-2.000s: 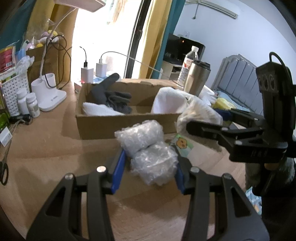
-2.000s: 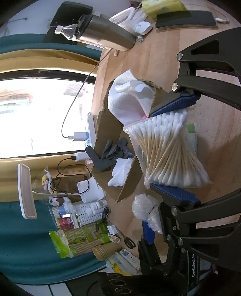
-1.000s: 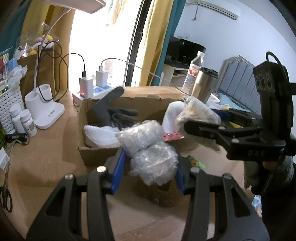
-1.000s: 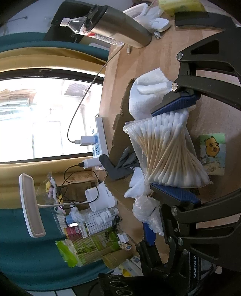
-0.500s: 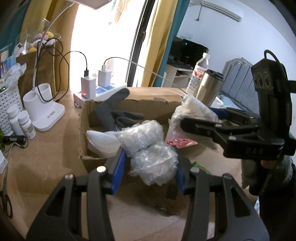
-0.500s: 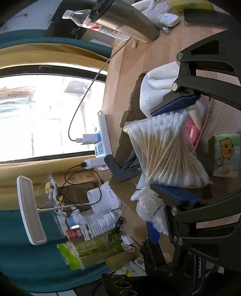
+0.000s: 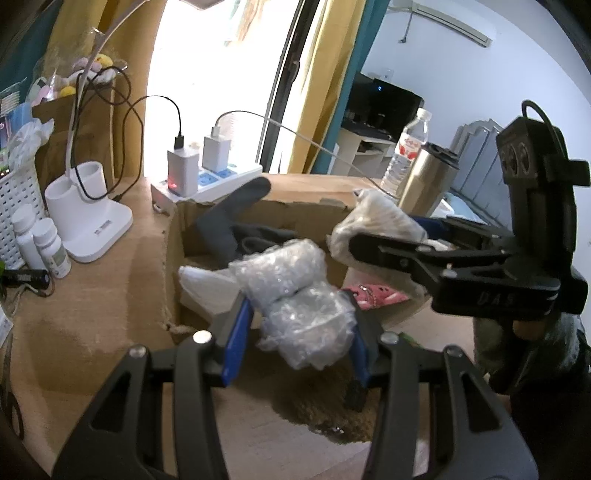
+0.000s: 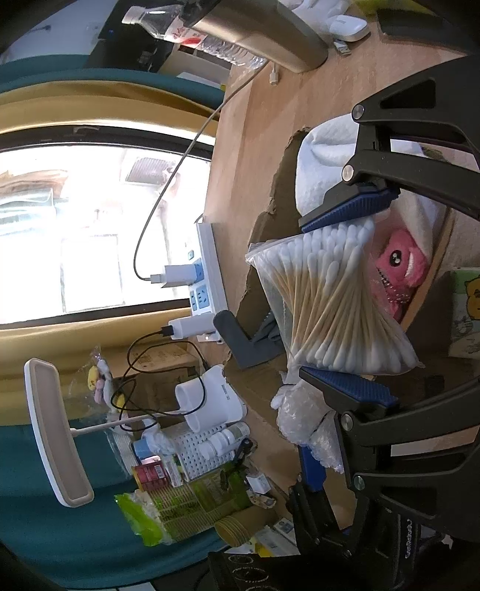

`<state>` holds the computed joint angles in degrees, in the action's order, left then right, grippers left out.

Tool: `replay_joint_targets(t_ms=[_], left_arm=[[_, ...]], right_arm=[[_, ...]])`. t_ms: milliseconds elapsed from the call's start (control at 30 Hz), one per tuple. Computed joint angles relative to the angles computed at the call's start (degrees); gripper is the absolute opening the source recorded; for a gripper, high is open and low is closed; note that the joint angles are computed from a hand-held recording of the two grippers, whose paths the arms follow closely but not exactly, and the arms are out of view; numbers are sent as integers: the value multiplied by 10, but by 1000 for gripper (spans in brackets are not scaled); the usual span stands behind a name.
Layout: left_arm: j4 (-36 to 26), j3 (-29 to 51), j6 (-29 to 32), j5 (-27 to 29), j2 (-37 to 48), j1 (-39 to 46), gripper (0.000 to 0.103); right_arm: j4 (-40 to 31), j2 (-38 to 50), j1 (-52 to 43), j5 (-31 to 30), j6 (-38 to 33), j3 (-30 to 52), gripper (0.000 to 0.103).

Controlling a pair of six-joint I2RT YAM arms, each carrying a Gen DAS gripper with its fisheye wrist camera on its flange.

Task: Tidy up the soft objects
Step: 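Open the right tool to drop the swabs while the left tool releases the bubble wrap into the box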

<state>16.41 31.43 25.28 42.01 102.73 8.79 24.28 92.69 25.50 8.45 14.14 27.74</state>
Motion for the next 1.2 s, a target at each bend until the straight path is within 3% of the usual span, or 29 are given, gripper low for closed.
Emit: replay_joint_targets(t_ms=[200,367,900,1200], left_arm=[[9,-7,-9,-8,-11,-2,48],[12,-13,-15,-18,-19,-10,48],[-36,-30,-35,-11,-169,2,48],[-38,6,-36,-30,-125,-17,48]], right_arm=[[24,32,-6,-3,4,14,75],[33,50,-31,-26,24,20,83],[41,-94,5,23,26,-67,83],[32,-109,-7,26,23,-72,83]])
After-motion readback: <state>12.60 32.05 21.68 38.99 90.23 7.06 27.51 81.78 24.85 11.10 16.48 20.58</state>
